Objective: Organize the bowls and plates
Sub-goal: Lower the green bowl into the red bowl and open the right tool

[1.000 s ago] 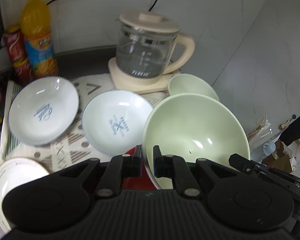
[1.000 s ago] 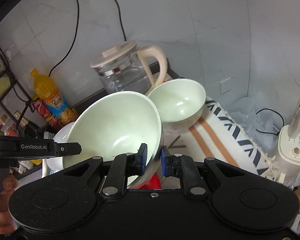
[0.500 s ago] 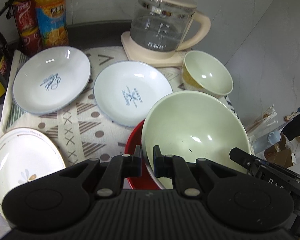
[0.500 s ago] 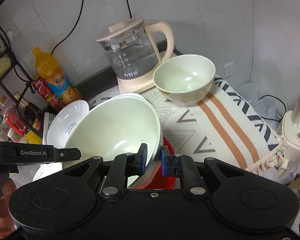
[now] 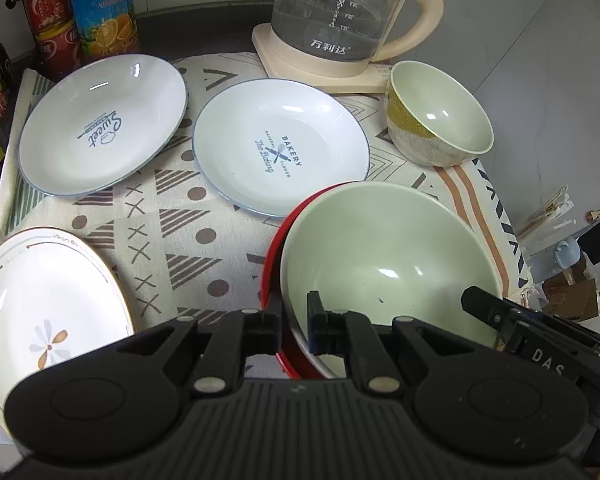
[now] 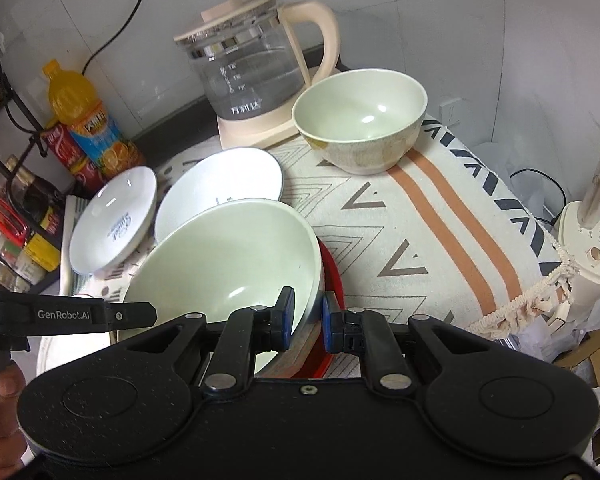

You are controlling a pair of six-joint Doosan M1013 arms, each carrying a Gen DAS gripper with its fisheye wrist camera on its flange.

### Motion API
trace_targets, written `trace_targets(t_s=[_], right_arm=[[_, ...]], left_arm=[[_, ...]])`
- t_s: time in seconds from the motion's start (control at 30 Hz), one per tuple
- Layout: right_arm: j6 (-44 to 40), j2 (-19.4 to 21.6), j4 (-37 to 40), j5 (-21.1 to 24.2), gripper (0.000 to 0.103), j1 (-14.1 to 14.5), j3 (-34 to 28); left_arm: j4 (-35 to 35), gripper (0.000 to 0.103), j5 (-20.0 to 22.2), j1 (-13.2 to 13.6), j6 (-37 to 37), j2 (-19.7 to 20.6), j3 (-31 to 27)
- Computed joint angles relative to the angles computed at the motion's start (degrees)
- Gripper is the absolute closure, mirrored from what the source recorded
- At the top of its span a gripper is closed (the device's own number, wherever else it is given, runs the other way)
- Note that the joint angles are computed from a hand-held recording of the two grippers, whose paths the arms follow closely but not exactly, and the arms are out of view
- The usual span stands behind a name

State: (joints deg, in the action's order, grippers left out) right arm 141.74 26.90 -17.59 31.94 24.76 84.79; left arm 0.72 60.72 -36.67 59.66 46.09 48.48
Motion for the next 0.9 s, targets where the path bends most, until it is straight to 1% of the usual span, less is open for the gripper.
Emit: trace_targets(t_s=[0.1,0.17,0.33,0.37,0.43,0.47,0.5,0.53,0.57,0.6,0.7,0.73,0.83,0.87,0.9], right_arm=[[-0.64,0.48,0.33,1.01,0.088,0.1,-0.48],[-0.4,0.5,-0.18,0.76,0.088,0.13,-0.41],[-1.85,0.52,1.12,0.57,0.088,-0.12,-0.45],[-2.1,0.5,1.57,0.58,0.087,-0.19,-0.43],[-2.44,0.39,2.52,0.55,0.086,-0.33,-0.4],[-2.43,0.32,2.36,0.66,0.079,-0.31,-0.43],[-2.27,0.18,1.52,0.55,0.07,-0.2,-0.36],[-1.79,-0.07,0.17,0.03,0.065,-0.05,-0.1],[-1.06,-0.34,-1.26,-0.52,0.054,0.06,0.19],[-0.42,-0.57,-2.31,-0.94,0.046,0.08,0.4],[0.9,-1.08,-3.66,-2.39,0.035,-0.29,1.0],[1.3,-1.16,-3.98,-2.63,0.034,-0.44,1.09],[4.33,-1.16,-7.21,-2.37,0.026,-0.67,0.94],[5.45,-1.18,-8.27,-2.49,0.021,-0.77,0.99],[6.37,-1.2,-9.03,-2.8,0.018,-0.92,1.06]], left_arm=[[1.02,0.093,0.45,-0.22,0.17,0.45,-0.79],[1.26,0.093,0.99,-0.22,-0.03,0.82,-1.52],[-0.32,0.09,3.04,0.25,-0.53,1.41,-3.04],[0.13,0.087,3.63,0.19,-0.86,1.47,-3.42],[1.99,0.081,3.33,-0.06,-1.81,1.12,-3.47],[3.41,0.075,3.01,-0.25,-2.7,0.91,-3.47],[4.8,0.071,2.36,-0.42,-3.45,0.61,-3.24],[5.93,0.071,2.09,-0.55,-4.05,0.53,-3.38],[6.67,0.07,2.09,-0.63,-4.51,0.58,-3.65],[7.11,0.07,1.9,-0.64,-4.95,0.59,-3.84],[6.73,0.07,0.01,-0.49,-5.72,0.51,-3.97],[7.6,0.069,0.26,-0.64,-6.04,0.79,-4.58],[9.44,0.065,-0.03,-0.97,-6.99,1.33,-5.62],[9.62,0.062,0.15,-1.02,-7.18,1.65,-6.18],[9.62,0.061,0.36,-1.05,-7.23,1.98,-6.78]])
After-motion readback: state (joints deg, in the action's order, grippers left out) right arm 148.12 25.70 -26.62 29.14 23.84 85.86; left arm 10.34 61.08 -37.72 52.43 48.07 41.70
